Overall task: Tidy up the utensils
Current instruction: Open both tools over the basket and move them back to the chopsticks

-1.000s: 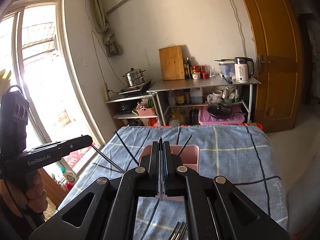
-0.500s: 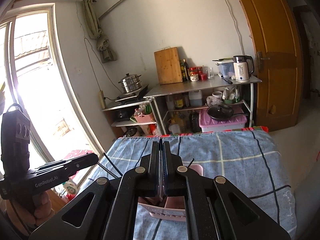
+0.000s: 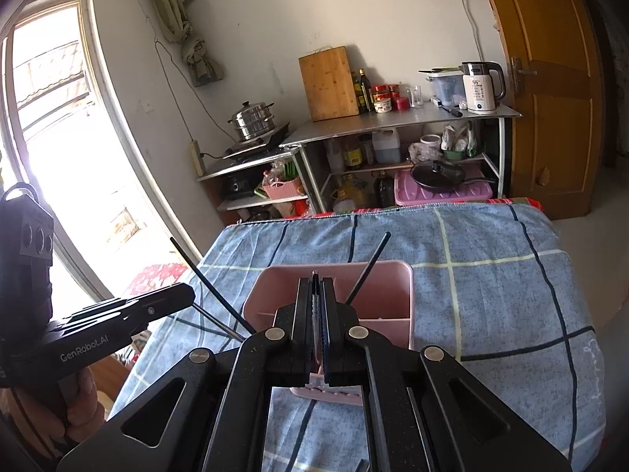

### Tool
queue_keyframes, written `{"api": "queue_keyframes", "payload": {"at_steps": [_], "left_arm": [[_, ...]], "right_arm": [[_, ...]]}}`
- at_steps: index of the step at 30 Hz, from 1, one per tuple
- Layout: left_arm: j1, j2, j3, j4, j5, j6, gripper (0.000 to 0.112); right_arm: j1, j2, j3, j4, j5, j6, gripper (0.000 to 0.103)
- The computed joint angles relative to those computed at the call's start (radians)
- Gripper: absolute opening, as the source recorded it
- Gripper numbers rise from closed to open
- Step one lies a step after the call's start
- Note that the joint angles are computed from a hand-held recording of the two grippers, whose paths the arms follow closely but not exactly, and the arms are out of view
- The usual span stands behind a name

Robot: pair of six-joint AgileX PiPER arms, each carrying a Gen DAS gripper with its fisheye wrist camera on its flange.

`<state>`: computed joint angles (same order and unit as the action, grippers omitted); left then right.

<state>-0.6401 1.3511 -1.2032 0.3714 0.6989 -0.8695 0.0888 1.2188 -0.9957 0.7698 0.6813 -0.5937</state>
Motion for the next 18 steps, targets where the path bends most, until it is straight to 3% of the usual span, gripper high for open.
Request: {"api": "queue_keyframes", "payload": {"at_steps": [4,9,18], "left_arm": [[-0.032,-0.023,0.013,0.062,0.020,-0.066,0.014],[-0.145,-0.091,0.046,0.241,0.098,-0.224,0.014],[-0.504,-0.222,0.217,0.523,0.280,-0.619,0.014]], "right_arm": [[-0.016,-0.030,0.014,0.008,0.012,-0.013,0.010],[-0.078,-0.099,0.044,0.050,0.062,-0.054,0.013],[-0.376,-0.341,0.228,0.169,0.293,-0.269,0.014]]}}
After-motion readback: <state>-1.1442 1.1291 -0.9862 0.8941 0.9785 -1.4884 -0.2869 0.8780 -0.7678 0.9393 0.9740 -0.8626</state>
